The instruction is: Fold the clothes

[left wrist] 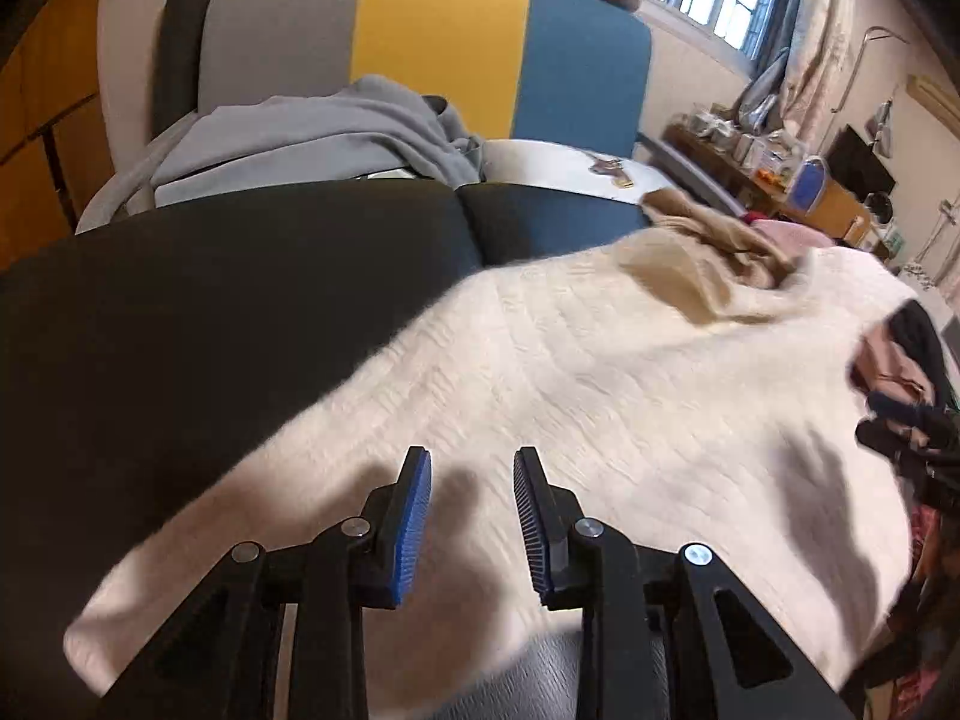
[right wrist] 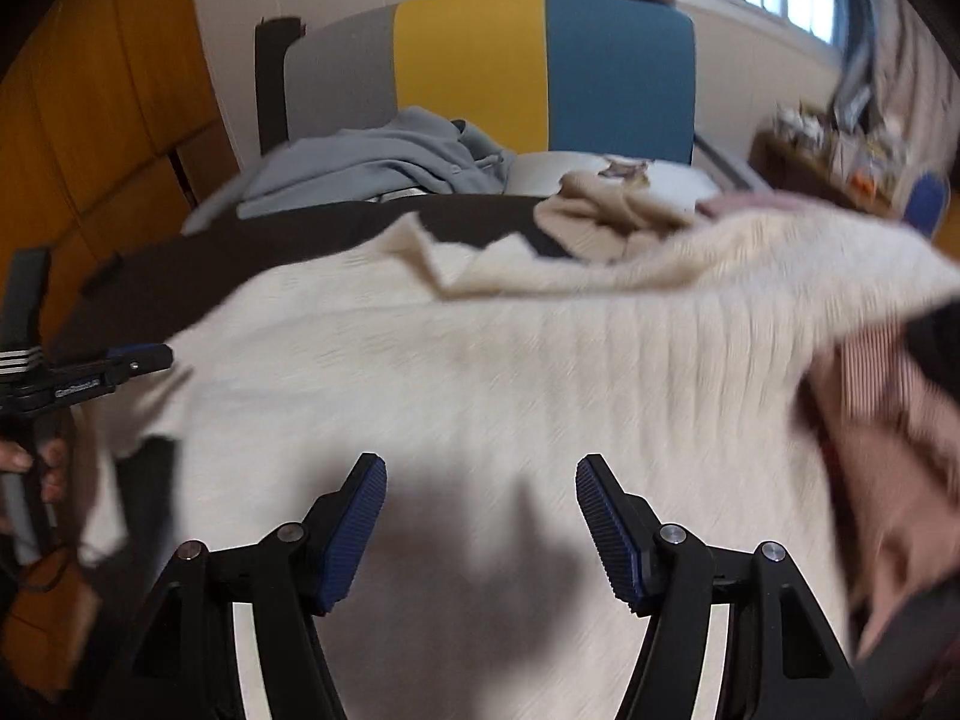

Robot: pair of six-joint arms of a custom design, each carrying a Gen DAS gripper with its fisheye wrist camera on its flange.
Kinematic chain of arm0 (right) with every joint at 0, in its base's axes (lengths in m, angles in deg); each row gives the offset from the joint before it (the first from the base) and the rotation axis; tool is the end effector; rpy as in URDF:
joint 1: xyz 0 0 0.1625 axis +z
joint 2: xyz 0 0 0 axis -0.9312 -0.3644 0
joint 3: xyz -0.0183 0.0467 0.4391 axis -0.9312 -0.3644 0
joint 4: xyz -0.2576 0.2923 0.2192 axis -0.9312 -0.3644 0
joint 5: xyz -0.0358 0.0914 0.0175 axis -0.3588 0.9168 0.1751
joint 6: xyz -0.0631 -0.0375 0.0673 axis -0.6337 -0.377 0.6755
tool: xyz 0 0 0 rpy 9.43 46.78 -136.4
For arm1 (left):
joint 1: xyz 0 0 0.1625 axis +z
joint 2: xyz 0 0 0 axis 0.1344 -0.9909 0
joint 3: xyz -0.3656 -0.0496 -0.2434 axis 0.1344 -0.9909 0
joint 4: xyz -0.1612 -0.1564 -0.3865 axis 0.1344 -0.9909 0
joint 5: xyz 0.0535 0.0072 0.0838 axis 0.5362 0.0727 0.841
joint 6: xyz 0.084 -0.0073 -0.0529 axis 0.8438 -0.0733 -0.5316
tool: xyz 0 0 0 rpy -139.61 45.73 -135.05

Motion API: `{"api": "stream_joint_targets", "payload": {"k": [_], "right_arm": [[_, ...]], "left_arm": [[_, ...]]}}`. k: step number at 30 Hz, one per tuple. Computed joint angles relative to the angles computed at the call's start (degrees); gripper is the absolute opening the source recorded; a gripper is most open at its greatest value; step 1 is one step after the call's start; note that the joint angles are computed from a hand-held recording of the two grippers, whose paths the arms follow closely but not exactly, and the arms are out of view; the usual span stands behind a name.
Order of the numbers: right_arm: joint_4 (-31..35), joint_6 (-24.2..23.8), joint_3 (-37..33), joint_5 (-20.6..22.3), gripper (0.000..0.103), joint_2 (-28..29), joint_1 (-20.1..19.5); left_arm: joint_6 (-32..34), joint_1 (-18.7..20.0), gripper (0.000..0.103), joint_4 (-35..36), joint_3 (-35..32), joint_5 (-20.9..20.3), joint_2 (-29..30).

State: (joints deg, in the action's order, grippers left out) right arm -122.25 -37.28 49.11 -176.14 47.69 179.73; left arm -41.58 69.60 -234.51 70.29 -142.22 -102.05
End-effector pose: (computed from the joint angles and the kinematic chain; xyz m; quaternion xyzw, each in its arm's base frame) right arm 0.2977 -0.5887 0.0301 0.1671 -0.8778 0.3028 0.3314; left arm 0.0320 -0.6717 0.3116 0.2322 0.9140 -0.2224 0.2474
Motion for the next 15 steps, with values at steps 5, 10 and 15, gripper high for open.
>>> {"api": "stream_joint_targets", "payload": {"k": [5,10,15], "right_arm": [[3.99,-7.57,-9.91,0.28,0.066,4.33,-2.94],[18.52,-4.04,-20.37,6.87,0.065,7.48,-5.56],[29.68,2.51,-31.66,13.7,0.061,12.65,-7.67]], "left_arm": [[0.27,2.68,0.028,-1.99,-2.72,-1.51,3.36],[4.9,4.2,0.028,-2.61,-3.8,-3.55,3.91],[11.09,5.42,0.029,-2.65,-6.39,-3.61,4.9]]}}
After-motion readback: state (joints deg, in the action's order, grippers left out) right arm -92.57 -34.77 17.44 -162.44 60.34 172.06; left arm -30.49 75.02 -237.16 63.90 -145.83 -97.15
